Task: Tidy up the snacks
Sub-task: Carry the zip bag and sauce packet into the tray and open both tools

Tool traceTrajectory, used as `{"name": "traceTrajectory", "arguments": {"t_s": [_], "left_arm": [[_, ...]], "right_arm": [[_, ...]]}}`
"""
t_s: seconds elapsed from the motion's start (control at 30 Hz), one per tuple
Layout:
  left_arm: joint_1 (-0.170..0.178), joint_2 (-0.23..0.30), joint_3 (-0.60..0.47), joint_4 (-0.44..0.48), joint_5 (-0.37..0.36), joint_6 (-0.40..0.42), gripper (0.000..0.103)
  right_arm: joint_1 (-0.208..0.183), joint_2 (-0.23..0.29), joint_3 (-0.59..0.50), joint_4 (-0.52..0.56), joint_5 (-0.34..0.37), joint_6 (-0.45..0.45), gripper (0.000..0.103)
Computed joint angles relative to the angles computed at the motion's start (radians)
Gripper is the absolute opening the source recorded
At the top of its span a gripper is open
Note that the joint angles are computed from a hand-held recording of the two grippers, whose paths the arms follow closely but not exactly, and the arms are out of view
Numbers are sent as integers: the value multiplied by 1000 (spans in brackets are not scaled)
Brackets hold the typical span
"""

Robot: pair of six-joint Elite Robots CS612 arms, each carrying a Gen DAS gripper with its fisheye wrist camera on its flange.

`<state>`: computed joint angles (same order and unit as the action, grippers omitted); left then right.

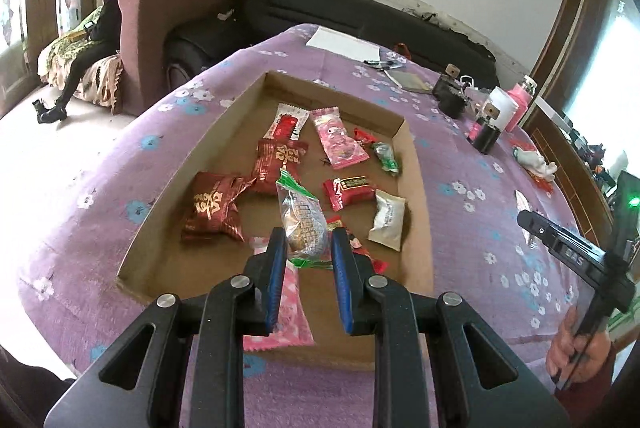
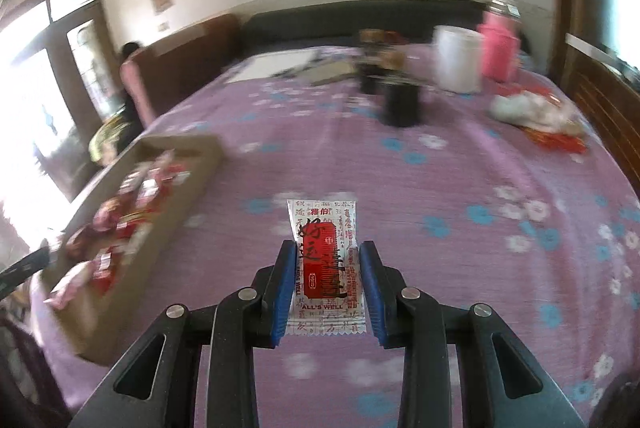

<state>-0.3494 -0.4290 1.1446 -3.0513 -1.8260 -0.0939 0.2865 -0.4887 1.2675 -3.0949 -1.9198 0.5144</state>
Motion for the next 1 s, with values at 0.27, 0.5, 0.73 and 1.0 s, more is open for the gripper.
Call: {"name": "traceTrajectory", "arguments": {"t_s": [0.27, 0.5, 0.73, 1.0], "left_arm": [[1, 53, -115, 115, -9, 5, 20], [-1, 86, -182, 183, 5, -2, 20], [5, 98, -200, 192, 3, -39, 20], [16, 80, -159, 116, -11, -86, 39]], "right_arm": [[38, 81, -199, 100, 171, -101, 32], [58, 163, -372, 219, 190, -155, 32], [62, 225, -497, 317, 189, -178, 32], [63, 261, -555, 344, 187, -193, 36]]}}
